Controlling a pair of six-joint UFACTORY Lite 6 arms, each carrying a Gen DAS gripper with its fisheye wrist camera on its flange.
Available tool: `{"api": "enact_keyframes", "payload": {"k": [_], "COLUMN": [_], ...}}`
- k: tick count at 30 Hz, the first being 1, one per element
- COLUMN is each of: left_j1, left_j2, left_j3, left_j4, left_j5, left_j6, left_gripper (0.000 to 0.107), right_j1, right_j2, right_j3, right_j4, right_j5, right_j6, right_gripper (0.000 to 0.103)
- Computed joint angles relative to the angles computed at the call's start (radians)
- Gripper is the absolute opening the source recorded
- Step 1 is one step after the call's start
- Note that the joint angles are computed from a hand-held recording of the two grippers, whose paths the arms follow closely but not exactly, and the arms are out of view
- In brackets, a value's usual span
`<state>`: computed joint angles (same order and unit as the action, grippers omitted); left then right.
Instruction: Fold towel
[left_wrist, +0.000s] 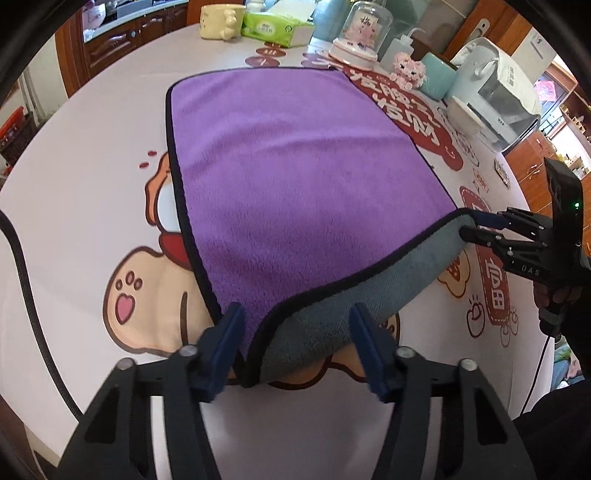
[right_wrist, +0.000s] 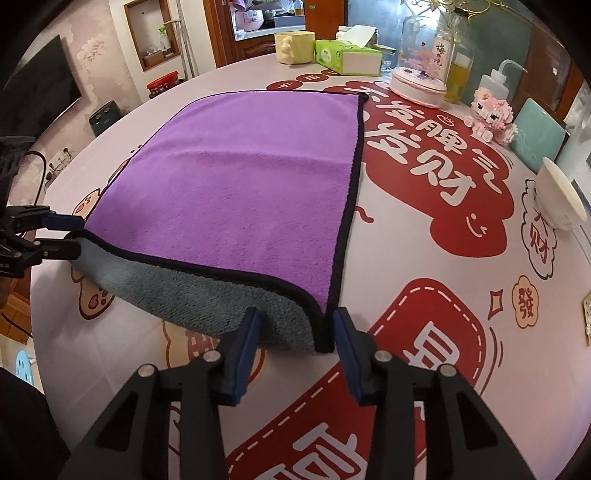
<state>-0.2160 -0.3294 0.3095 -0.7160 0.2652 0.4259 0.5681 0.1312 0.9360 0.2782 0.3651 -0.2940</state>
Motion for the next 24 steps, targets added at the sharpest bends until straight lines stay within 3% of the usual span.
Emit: {"api": "enact_keyframes", "payload": {"k": [8,16,24], "left_j1": [0.005,0.03,0.028], "left_j2": [-0.019,-0.04,-0.082], "left_j3": [-0.012,-0.02,-0.041], "left_j4": [0.04,0.075,0.1], "left_j5": [0.014,0.03,0.031], "left_j6": [-0.061,-0.084,-0.117], "left_gripper": [0.041,0.017,0.008], "right_j1": [-0.005,-0.003,-0.004], "right_j2": [-0.011,-0.042,-0.047], "right_j3": [-0.008,-0.034,-0.037], "right_j4": [0.007,-0.008,-0.039], "right_j5": [-0.001,-0.008,-0.006], "right_j6": [-0.011,-0.007,0.009], "right_gripper": [0.031,0.023,0.011]}}
